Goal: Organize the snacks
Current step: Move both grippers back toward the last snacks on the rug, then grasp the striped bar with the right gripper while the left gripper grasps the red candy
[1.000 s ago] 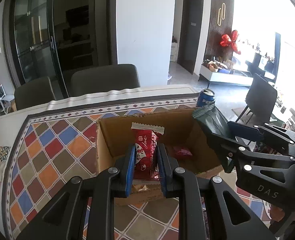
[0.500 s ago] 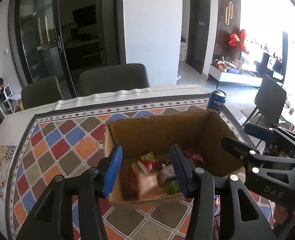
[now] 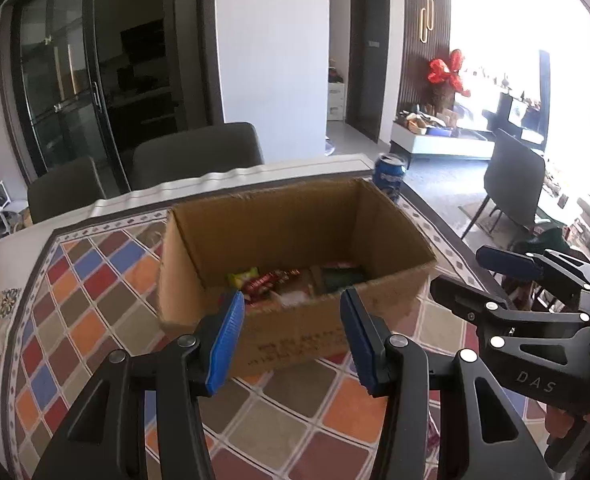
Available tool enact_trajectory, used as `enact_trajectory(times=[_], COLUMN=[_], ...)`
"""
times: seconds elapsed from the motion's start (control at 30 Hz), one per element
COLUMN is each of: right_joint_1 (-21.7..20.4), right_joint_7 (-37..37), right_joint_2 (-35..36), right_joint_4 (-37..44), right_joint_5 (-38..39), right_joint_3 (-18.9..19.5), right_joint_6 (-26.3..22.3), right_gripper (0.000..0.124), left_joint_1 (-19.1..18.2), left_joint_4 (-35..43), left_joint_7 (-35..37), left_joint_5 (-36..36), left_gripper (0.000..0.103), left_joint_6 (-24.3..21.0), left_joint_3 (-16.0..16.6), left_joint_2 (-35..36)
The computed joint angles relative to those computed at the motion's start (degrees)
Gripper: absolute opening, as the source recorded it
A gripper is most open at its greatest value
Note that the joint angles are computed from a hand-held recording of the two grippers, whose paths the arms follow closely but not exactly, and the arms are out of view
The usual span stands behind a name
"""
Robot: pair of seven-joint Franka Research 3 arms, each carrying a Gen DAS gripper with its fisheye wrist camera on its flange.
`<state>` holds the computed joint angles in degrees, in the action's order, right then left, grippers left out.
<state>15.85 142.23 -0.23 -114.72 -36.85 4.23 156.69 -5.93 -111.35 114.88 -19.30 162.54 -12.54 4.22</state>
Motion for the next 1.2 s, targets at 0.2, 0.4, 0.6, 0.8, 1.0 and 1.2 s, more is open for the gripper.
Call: enact_trajectory(times=[0.2,0.4,0.6,0.8,1.0,1.2], right_joint_1=[-0.9,-1.6,-1.3,-0.4,0.9,2.3], right_joint_7=[2.5,2.7,1.9,0.3,-0.2,0.0], right_joint_2=[-3.8,-5.1,-4.8,-3.8,-1.7,-0.4], right_joint_4=[-5.8,-9.8,-12.2,-13.7,-13.5,-12.9], right_joint_5=[-0.3,2.8,6.5,10.7,12.1,12.6], right_joint_3=[1.2,2.7,3.2,3.3,2.9,2.4], right_joint_6=[0.2,-0.3,-1.3,-2.3,-3.6,-5.2], right_gripper=[0.063,0.063,0.063,0.063,0.063,0.062], left_joint_1=[-0.6,-1.9,-2.4,-2.4,-2.3,-1.7], left_joint_4=[-3.3,-6.5,-8.9,-10.5,-11.5,-11.2], left_joint_7=[4.3,6.0,6.0,4.3,2.7,2.2], left_joint_5=[-3.1,-3.9,-3.5,-1.2,1.6,3.4], left_gripper=[0.049,0.049,0.049,0.049,0.049,0.049], left_joint_6=[-0.5,-1.0,-2.1,-3.1,-3.7,-3.8], left_joint_3=[-0.3,0.3,0.8,0.9,0.8,0.3], left_joint_2=[-1.7,-2.8,-2.7,-2.2,-1.5,0.0])
